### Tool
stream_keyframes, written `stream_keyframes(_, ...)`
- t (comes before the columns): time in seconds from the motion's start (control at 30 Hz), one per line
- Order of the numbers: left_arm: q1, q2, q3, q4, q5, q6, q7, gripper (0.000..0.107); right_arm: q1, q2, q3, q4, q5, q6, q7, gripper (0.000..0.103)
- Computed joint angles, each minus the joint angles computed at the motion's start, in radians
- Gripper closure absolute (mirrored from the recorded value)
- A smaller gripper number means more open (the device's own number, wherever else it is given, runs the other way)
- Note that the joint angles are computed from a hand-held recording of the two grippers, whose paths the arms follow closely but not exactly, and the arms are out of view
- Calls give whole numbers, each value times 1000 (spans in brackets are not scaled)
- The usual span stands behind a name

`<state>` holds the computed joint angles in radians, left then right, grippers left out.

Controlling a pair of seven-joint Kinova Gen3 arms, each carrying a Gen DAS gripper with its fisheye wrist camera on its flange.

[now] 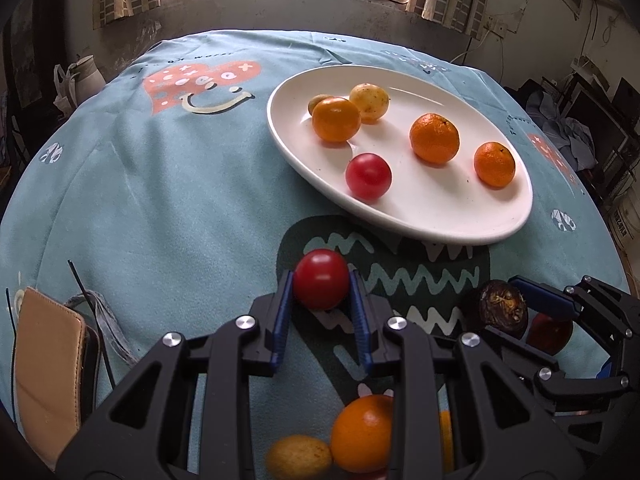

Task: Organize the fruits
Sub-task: 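Grasp the red tomato with the left gripper while the right gripper grasps the dark brown fruit, then release the tomato on the plate with the left gripper while the right gripper releases the dark fruit, then reach the left gripper to a large orange while the right gripper reaches a large red fruit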

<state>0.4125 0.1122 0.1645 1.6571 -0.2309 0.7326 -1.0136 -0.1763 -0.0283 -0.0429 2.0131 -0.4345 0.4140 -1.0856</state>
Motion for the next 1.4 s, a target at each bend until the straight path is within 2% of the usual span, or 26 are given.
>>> stream_keyframes(0.13, 0, -42, 8, 33, -40, -42, 52, 80, -115, -64, 167, 28, -163, 7, 149, 56)
stream_keyframes(0.23, -14, -77, 12, 45, 21, -82, -1, 79, -208, -117, 306, 52, -285, 8, 256, 56)
stream_keyframes(0.3, -34, -68, 35, 8, 54, -67, -20, 79, -218, -136, 356, 43, -366, 20, 309, 56)
stream_keyframes(0.33, -16, -55, 26, -24, 46, -47, -27, 79, -195, -133, 361, 25, -407, 44, 335, 56)
stream_keyframes(0.4, 40, -21, -2, -96, -9, -1, -14, 80, -107, -109, 324, -31, -453, 99, 349, 56)
stream_keyframes(0.47, 26, 21, 36, -163, -20, 24, -22, 79, -14, -80, 260, -84, -468, 129, 333, 56)
stream_keyframes(0.53, 44, 57, 33, -204, -12, 29, -37, 79, 74, -40, 191, -132, -485, 147, 313, 56)
stream_keyframes(0.6, 69, 90, 24, -223, -15, 22, -44, 79, 107, 1, 165, -161, -503, 155, 305, 56)
stream_keyframes(0.73, 113, 140, -1, -239, -40, 48, -60, 79, 145, 67, 93, -172, -506, 109, 287, 56)
stream_keyframes(0.8, 115, 148, -7, -235, -30, 48, -76, 79, 150, 104, 81, -192, -474, 113, 250, 55)
stream_keyframes(0.87, 119, 152, -13, -236, -23, 51, -86, 74, 111, 125, 120, -200, -464, 110, 223, 54)
stream_keyframes(0.9, 129, 151, -20, -231, -38, 46, -75, 66, 65, 129, 164, -204, -439, 112, 201, 50)
stream_keyframes(0.93, 149, 146, -35, -222, -69, 35, -49, 51, 19, 127, 207, -199, -429, 99, 194, 38)
stream_keyframes(0.97, 168, 141, -45, -214, -104, 30, -23, 43, -28, 117, 250, -182, -436, 70, 204, 37)
stream_keyframes(1.07, 175, 115, -47, -186, -141, 8, 6, 43, -159, 54, 388, -130, -538, 24, 304, 37)
stream_keyframes(1.17, 175, 56, -53, -133, -191, -25, 65, 43, -287, -57, 514, -73, -646, -4, 423, 37)
stream_keyframes(1.23, 158, 2, -50, -84, -220, -53, 116, 41, -332, -148, 526, -19, -670, -58, 504, 37)
stream_keyframes(1.27, 146, -28, -47, -51, -232, -71, 148, 36, -331, -195, 506, 22, -682, -97, 545, 37)
stream_keyframes(1.33, 119, -90, -39, 29, -250, -109, 214, 32, -377, -279, 517, 110, -725, -179, 626, 32)
stream_keyframes(1.4, 89, -139, -26, 98, -233, -121, 247, 32, -379, -322, 515, 190, -784, -225, 708, 29)
